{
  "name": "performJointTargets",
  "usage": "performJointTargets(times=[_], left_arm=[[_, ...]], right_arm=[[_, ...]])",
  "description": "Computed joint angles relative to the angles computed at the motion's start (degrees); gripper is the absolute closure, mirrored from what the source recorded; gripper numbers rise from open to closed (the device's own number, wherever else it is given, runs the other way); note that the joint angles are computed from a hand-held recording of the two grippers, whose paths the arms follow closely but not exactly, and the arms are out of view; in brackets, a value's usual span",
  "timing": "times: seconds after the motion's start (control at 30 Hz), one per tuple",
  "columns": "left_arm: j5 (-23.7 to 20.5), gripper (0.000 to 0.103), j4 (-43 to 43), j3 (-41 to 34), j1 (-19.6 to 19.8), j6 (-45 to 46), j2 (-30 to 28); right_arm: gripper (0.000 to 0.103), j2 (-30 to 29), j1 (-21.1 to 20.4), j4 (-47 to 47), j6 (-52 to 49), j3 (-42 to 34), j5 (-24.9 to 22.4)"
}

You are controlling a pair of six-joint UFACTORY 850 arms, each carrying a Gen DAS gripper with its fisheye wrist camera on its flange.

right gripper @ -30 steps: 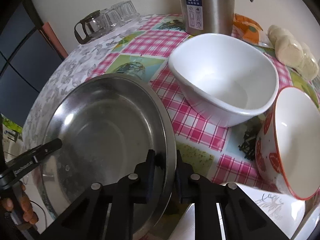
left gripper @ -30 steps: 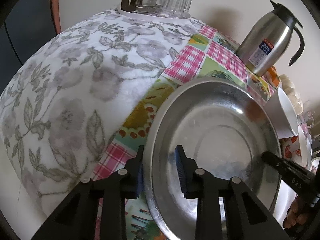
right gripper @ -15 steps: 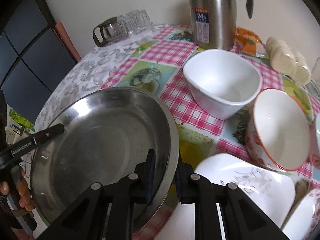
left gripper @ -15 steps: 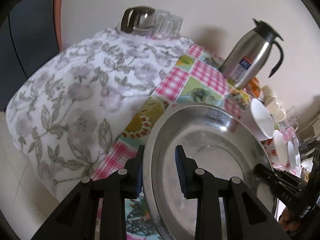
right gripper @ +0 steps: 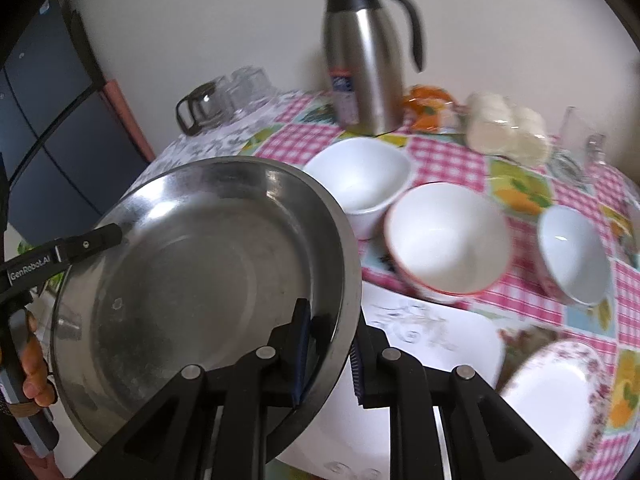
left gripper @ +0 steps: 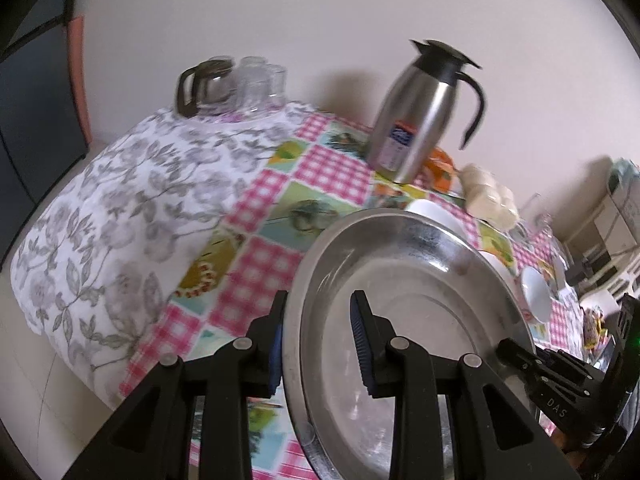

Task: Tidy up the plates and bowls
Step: 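Lift the steel basin with both tools and carry it toward the floral plate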

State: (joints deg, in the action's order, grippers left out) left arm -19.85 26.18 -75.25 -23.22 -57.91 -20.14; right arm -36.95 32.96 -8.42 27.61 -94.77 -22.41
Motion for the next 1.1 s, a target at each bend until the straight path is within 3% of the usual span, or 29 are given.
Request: performJointTargets(times=[0.2, 0.43, 0.7, 0.8, 1.1], left_arm=[[-3.31, 0.073, -6.33, -4.48, -3.02, 5.49, -2.39], [-11.04, 0.072, -9.63, -9.81, -6.67, 8.55, -6.88], [-17.22, 0.071, -14.36, -13.85, -8.16, 12.57, -11.95], [-19.24, 0.066, -14.08, -15.61, -8.78, 12.75, -13.59], [-22.81, 0.061, -16.21, -17.87, -8.86, 13.18, -17.01]], right_arm=[[0.083, 5.67, -1.45, -5.71, 6.96, 7.48, 1.94], [0.080, 10.32, -2.59, -10.78, 12.30, 14.29, -0.76], [0.079, 11.01, -3.02, -13.81, 15.32, 17.00, -5.33], [0.079, 10.71, -3.38, -14.26, 15.99, 16.77, -6.34], [0.078, 8.86, -3.39, -12.78, 13.92, 15.27, -9.24]])
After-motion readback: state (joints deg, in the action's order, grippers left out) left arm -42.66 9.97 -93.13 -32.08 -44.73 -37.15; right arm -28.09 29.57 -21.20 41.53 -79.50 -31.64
